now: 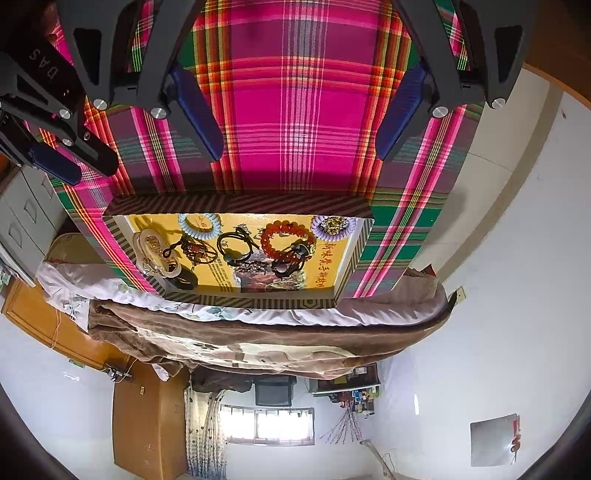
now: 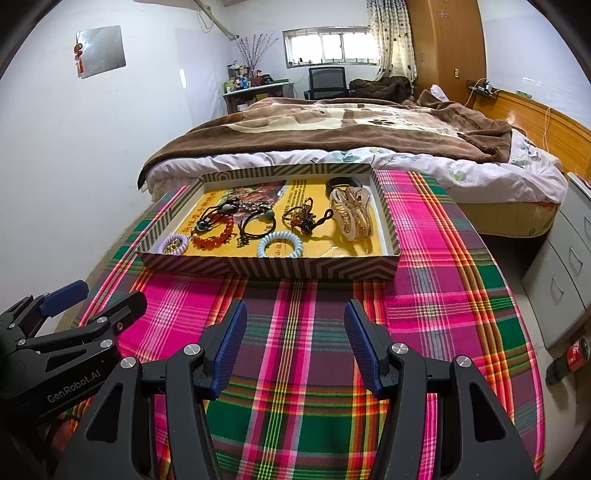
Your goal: Organize jewelry
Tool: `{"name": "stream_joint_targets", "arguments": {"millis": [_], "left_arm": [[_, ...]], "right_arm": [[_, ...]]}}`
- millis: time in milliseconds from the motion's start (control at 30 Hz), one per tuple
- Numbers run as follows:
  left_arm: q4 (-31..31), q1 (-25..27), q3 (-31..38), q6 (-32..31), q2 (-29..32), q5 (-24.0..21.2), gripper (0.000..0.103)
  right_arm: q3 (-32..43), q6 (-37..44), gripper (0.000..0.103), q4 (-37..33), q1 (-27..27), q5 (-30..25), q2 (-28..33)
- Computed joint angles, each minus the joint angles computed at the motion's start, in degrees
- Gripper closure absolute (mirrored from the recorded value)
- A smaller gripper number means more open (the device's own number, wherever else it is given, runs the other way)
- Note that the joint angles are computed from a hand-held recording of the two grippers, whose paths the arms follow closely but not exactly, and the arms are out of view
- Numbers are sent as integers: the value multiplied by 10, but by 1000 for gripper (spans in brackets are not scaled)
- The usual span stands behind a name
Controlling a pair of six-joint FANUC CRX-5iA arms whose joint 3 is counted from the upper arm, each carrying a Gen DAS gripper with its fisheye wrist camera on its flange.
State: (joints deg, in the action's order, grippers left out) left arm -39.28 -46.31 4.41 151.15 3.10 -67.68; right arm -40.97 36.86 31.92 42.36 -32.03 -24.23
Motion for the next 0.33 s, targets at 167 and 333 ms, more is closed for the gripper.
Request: {"name": "stream_joint_targets", "arguments": {"millis": [167,333], "left_arm": [[-6,-3,2,7,2,-8,19],[-6,-4,2,7,1,-8,19]], "right_arm": [[0,1,47,-2,-1,0,0],[0,3,47,-3,-2,1,0]]}}
